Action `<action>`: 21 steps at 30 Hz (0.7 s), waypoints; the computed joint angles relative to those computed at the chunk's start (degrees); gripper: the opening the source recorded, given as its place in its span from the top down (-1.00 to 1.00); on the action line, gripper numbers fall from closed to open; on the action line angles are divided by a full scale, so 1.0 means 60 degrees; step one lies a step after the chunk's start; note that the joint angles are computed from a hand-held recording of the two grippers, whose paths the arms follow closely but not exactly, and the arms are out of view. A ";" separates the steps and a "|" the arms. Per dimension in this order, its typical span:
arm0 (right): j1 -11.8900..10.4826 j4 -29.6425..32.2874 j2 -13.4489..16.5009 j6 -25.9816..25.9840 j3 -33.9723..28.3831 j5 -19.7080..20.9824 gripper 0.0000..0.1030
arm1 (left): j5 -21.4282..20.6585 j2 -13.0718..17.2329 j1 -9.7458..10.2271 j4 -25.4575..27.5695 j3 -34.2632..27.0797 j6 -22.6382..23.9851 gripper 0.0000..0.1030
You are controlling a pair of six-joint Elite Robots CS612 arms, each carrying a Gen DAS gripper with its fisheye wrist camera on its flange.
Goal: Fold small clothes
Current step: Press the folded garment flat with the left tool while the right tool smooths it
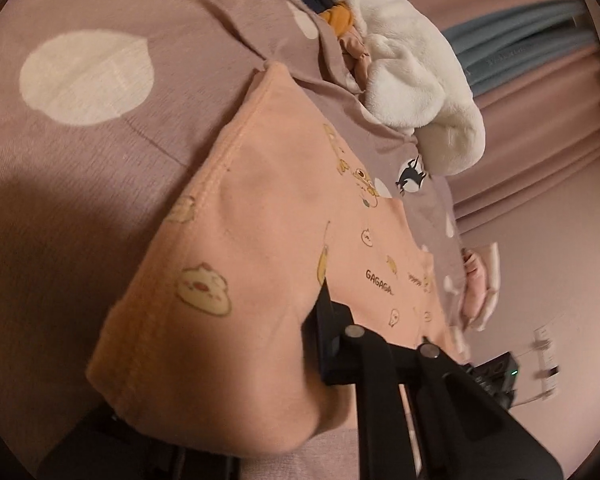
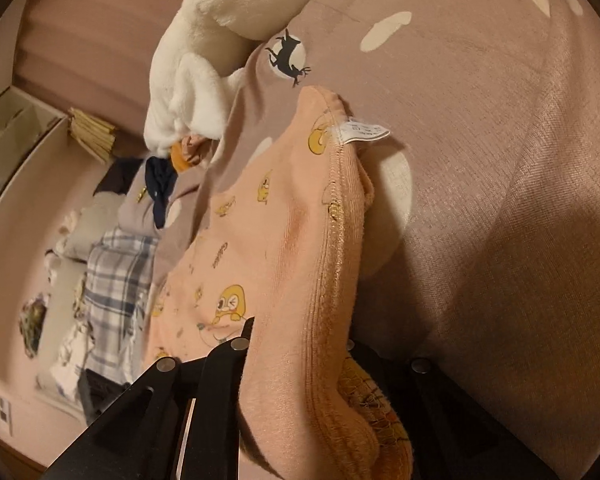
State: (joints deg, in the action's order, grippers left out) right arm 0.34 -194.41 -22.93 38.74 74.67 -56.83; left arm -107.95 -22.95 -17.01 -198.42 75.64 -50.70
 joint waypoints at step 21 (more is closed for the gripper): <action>0.0028 0.0063 -0.0187 -0.0254 0.0215 -0.0217 0.91 | 0.0755 -0.0394 -0.0181 0.0486 0.0339 0.0704 0.86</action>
